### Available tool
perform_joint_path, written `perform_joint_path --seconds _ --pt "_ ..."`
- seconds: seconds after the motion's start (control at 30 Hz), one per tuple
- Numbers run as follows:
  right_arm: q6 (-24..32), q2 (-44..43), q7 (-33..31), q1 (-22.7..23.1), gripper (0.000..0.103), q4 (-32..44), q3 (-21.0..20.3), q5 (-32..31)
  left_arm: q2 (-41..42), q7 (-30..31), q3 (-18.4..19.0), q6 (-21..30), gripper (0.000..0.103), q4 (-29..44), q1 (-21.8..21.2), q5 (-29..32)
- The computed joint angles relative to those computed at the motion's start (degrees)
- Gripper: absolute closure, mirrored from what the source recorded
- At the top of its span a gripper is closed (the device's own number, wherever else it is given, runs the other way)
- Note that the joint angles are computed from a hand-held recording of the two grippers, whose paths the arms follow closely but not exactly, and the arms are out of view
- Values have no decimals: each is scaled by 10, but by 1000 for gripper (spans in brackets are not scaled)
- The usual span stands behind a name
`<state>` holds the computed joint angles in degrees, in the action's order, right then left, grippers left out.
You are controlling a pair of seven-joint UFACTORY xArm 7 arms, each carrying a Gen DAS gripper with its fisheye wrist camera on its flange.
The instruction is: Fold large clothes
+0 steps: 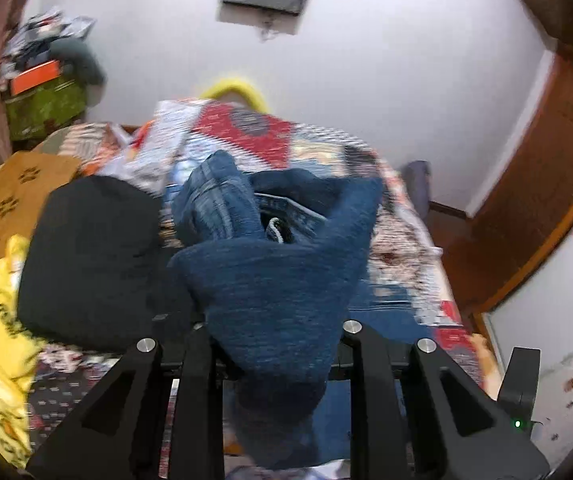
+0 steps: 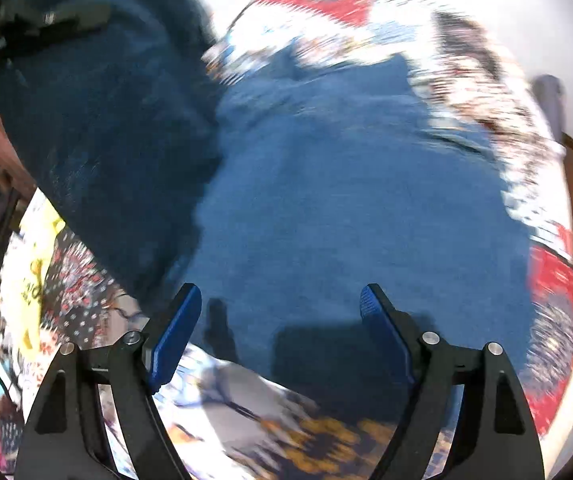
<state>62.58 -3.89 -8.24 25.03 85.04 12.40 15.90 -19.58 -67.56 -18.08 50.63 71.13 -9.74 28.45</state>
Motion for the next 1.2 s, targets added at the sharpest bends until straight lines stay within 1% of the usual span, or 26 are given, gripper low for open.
perform_joint_path --seconds 0.1,0.17,0.23,0.3,0.37,0.43,0.53,0.57,0.6,0.63,0.67,0.7,0.73,0.77,0.83,0.87,0.93,1.0,1.1,1.2 --pt "-15 -31 18 -29 24 -38 -26 -2 67 -7 -22 -23 83 60 -15 13" --pt "-3 -43 41 -51 24 -52 -41 -10 123 -5 -26 -30 83 106 -37 26" --pt "8 -53 57 -69 24 -70 -53 -3 190 9 -30 -23 83 162 -62 31" --pt "14 -67 65 -88 24 -95 -70 18 262 41 -31 0 83 220 -91 13" --pt "12 -80 68 -103 24 -114 -82 36 312 57 -28 28 83 257 -120 7" --pt "12 -85 70 -115 24 -120 -89 44 338 68 -21 50 82 269 -151 26" --pt "10 -93 63 -126 24 -129 -91 43 372 108 -8 119 80 296 -203 60" --pt "8 -98 59 -128 24 -134 -92 43 377 118 -3 133 80 298 -219 71" --pt "5 -104 52 -129 24 -140 -93 45 373 120 3 142 80 291 -236 89" --pt "2 -107 44 -130 24 -142 -95 47 363 121 8 139 75 277 -244 92" --pt "-1 -111 43 -130 24 -144 -93 46 351 128 10 128 62 262 -248 82" --pt "-5 -117 40 -129 24 -146 -91 44 336 140 12 105 53 242 -244 60" --pt "-7 -122 35 -129 24 -149 -91 42 322 155 11 75 37 227 -239 26" --pt "-10 -125 32 -129 24 -151 -91 40 308 161 13 49 35 212 -240 3" --pt "-9 -135 25 -129 24 -152 -91 33 293 160 22 33 34 205 -253 -7" --pt "-8 -140 19 -128 24 -152 -93 35 285 159 27 38 34 202 -262 -3" --pt "-14 -155 14 -128 24 -155 -95 35 273 150 35 64 34 202 -278 11" --pt "-19 -162 17 -127 24 -153 -93 30 244 128 39 82 34 182 -283 31" --pt "-25 -166 15 -122 24 -144 -92 35 194 100 37 96 34 143 -268 42" --pt "-34 -163 16 -114 24 -131 -89 41 139 73 34 95 33 94 -233 47"
